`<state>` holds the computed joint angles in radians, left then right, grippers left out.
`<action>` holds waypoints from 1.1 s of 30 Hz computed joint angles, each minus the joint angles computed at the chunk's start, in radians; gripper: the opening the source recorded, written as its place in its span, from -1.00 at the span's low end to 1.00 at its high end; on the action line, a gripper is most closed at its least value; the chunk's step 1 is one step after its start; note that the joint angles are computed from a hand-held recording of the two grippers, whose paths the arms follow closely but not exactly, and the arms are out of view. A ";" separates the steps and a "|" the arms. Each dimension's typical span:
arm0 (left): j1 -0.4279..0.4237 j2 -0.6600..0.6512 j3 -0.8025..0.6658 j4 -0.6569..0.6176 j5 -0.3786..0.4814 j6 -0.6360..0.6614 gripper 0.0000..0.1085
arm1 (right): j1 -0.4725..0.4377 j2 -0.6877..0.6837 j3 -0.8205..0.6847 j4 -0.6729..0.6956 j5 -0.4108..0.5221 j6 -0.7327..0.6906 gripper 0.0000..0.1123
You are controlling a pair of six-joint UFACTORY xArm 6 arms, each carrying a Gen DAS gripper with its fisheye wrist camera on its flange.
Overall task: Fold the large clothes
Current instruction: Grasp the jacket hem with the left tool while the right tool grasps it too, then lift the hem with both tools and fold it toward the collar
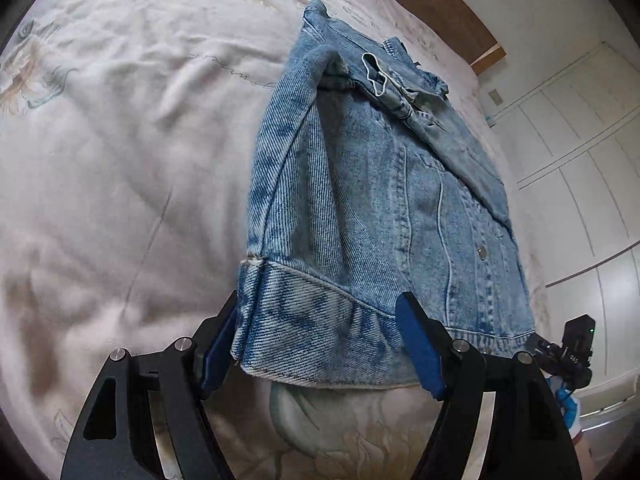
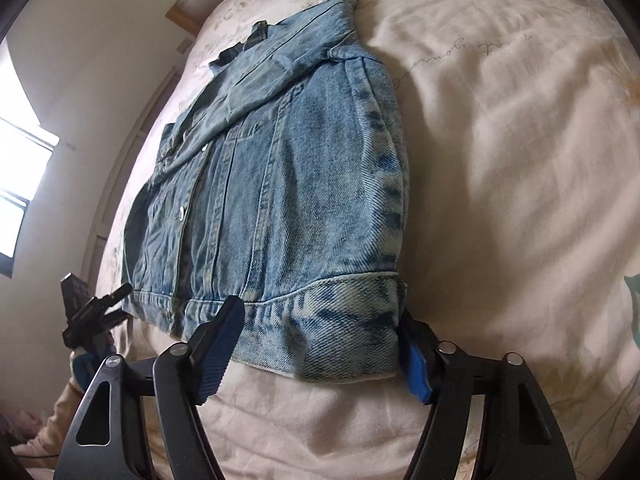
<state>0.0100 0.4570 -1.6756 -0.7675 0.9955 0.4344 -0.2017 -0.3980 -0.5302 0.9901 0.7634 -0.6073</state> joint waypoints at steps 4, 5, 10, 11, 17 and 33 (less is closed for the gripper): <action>0.016 0.030 -0.036 -0.051 0.026 -0.020 0.27 | -0.021 0.019 -0.010 0.034 0.026 -0.020 0.23; 0.021 0.037 -0.044 -0.067 0.030 -0.026 0.26 | -0.023 0.027 -0.014 0.036 0.028 -0.023 0.23; 0.031 0.070 -0.083 -0.114 0.031 -0.065 0.26 | -0.027 0.083 -0.044 0.083 0.024 -0.036 0.26; 0.030 0.076 -0.093 -0.112 0.031 -0.071 0.26 | -0.028 0.092 -0.049 0.097 0.023 -0.041 0.26; 0.025 0.056 -0.059 -0.122 0.013 -0.045 -0.02 | -0.062 0.098 -0.052 0.137 0.083 -0.089 0.13; 0.041 0.004 -0.002 -0.235 0.000 -0.040 -0.80 | -0.119 0.080 -0.033 0.251 0.172 -0.116 -0.69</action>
